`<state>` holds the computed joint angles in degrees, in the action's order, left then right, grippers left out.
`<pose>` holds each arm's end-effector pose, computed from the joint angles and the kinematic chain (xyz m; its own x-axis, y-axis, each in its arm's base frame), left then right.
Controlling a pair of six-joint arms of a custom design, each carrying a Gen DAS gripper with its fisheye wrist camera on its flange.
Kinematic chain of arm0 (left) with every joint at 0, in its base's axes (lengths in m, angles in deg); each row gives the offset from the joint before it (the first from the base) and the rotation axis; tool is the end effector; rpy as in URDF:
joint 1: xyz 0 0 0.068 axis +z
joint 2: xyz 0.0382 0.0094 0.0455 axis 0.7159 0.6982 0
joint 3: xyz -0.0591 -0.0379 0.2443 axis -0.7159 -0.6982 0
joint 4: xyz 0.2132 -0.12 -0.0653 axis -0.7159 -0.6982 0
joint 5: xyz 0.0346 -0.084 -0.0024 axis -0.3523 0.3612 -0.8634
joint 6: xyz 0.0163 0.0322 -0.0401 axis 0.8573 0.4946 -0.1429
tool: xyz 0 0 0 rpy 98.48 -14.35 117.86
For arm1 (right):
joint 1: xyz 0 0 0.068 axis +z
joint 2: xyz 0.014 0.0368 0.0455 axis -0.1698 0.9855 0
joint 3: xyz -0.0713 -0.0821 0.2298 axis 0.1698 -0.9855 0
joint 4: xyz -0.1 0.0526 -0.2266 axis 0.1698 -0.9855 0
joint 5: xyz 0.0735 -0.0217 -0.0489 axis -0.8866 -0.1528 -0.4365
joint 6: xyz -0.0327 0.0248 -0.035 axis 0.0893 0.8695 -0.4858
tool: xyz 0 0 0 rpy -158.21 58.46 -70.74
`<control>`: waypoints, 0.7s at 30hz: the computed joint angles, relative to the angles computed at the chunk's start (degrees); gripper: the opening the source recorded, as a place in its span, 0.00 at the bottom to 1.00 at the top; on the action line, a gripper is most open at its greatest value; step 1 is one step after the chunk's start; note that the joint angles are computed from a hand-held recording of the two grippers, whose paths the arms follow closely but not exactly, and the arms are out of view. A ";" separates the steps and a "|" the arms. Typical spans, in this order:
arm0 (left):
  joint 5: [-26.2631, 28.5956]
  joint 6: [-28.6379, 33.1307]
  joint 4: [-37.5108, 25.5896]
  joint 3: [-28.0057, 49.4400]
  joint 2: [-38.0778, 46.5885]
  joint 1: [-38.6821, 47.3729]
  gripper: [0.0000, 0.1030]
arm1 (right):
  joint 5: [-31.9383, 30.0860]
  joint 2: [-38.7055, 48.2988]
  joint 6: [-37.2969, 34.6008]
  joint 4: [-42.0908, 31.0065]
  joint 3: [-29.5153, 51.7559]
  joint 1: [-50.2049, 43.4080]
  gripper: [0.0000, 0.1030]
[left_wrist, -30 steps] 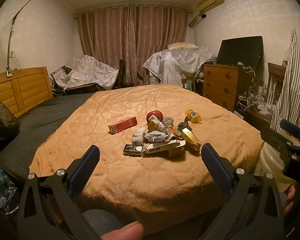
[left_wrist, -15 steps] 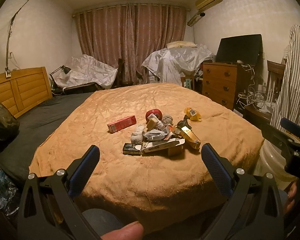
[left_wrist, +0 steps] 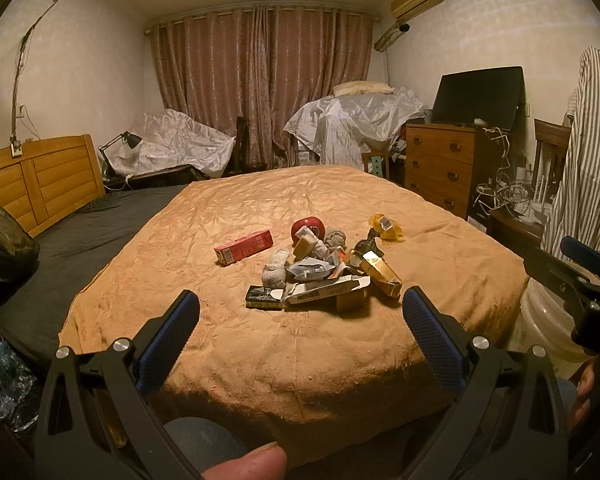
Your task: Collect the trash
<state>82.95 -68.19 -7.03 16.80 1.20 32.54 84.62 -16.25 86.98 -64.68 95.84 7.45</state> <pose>0.3453 -0.0868 0.3178 -0.3120 0.1973 -0.9294 0.4140 0.9087 0.0539 0.2148 0.0495 0.2824 -0.2281 0.1560 -0.9611 0.2187 0.9701 0.1055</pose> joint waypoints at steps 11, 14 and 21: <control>-0.08 0.06 -0.08 -0.01 0.02 -0.03 0.95 | -0.24 0.01 -0.02 0.12 -0.18 -0.13 0.96; -0.17 0.00 -0.10 -0.02 -0.02 -0.08 0.95 | -0.10 0.78 0.08 0.90 -0.39 0.10 0.96; -0.14 0.09 -0.19 0.07 0.05 -0.09 0.95 | -0.15 0.80 0.12 0.91 -0.44 0.06 0.96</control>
<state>82.81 -68.11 -7.22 16.86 1.25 32.46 84.47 -15.45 87.10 -63.77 95.40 7.51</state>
